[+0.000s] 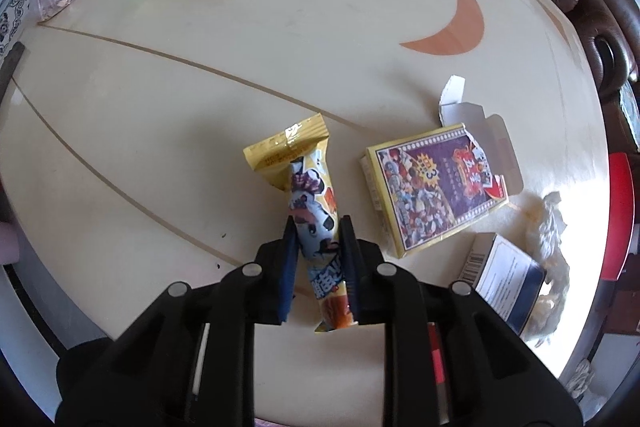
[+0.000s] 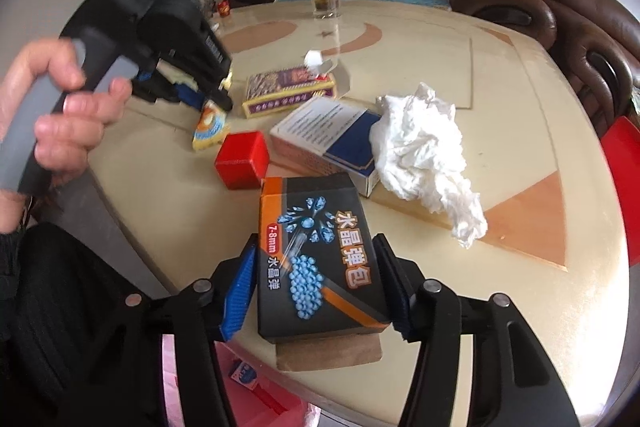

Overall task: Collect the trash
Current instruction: 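Lift the snack wrapper and dark box and carry both toward the pink bin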

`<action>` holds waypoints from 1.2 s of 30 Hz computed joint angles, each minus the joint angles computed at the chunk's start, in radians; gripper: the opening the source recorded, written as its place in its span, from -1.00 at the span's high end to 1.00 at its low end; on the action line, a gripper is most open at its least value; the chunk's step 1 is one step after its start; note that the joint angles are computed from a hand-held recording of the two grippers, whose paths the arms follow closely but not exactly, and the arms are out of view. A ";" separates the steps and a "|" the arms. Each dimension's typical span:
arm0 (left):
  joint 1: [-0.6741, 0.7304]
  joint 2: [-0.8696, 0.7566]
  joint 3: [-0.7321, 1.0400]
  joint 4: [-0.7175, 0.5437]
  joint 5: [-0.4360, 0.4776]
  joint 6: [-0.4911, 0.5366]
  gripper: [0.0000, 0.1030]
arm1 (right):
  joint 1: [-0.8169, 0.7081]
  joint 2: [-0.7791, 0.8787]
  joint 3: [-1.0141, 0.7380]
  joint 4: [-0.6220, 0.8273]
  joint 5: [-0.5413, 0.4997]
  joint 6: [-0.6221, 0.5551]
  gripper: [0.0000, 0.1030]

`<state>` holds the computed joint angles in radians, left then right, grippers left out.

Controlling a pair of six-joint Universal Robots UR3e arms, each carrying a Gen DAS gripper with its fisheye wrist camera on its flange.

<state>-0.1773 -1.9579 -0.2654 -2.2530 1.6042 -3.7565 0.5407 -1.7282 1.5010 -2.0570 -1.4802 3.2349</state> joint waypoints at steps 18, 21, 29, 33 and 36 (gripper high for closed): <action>-0.046 0.242 -0.340 0.197 0.048 0.093 0.60 | 0.062 0.002 -0.038 -0.021 -0.087 0.051 0.00; -0.059 0.270 -0.343 0.199 0.058 0.110 0.60 | 0.085 -0.001 -0.044 -0.037 -0.123 0.059 0.00; -0.084 0.313 -0.407 0.243 0.077 0.114 0.66 | 0.087 -0.003 -0.046 -0.046 -0.147 0.076 0.00; -0.076 0.322 -0.407 0.254 0.074 0.143 0.67 | 0.073 -0.010 -0.041 -0.050 -0.139 0.078 0.00; -0.092 0.320 -0.377 0.245 0.082 0.143 0.67 | 0.076 -0.016 -0.043 -0.055 -0.151 0.078 0.00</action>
